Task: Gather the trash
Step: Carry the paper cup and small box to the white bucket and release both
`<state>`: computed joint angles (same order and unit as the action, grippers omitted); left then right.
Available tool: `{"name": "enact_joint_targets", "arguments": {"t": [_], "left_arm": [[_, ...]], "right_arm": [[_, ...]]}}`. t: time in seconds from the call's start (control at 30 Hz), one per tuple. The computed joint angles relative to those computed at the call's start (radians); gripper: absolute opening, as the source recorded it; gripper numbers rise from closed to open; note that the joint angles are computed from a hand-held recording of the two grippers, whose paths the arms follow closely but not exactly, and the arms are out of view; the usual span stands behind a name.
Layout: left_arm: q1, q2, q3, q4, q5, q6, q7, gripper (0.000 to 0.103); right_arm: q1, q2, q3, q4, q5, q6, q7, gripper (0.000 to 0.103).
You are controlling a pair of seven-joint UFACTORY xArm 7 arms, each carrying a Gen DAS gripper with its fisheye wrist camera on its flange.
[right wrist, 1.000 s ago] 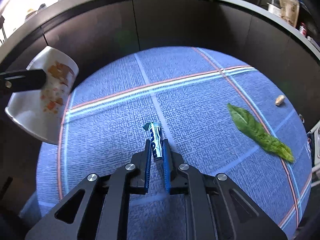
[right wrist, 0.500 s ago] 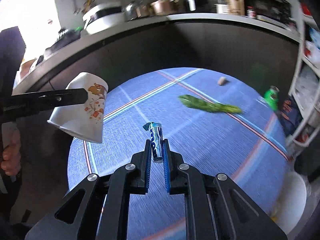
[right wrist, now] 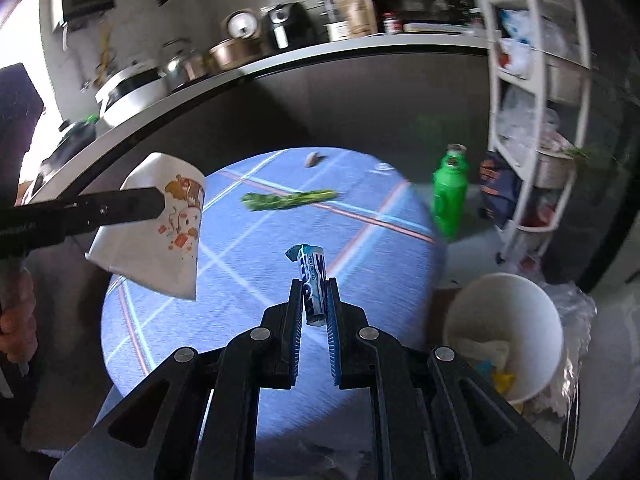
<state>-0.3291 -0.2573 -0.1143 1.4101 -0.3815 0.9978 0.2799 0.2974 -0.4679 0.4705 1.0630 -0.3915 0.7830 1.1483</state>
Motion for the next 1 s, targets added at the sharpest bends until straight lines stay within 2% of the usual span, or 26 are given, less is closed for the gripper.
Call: {"name": "enact_joint_targets", "arguments": {"t": [0.47, 0.9, 1.0], "left_arm": [[-0.111, 0.140, -0.108, 0.108, 0.039, 0.016, -0.035, 0.044], [-0.210, 0.328, -0.164, 0.256, 0.134, 0.047, -0.116, 0.044], [-0.234, 0.391, -0.166, 0.306, 0.188, 0.062, -0.154, 0.044]], "right_arm": [[-0.045, -0.283, -0.024, -0.215, 0.102, 0.093, 0.038, 0.011], [-0.067, -0.463, -0.068, -0.403, 0.199, 0.098, 0.035, 0.011], [-0.066, -0.487, -0.083, -0.451, 0.221, 0.087, 0.030, 0.011]]}}
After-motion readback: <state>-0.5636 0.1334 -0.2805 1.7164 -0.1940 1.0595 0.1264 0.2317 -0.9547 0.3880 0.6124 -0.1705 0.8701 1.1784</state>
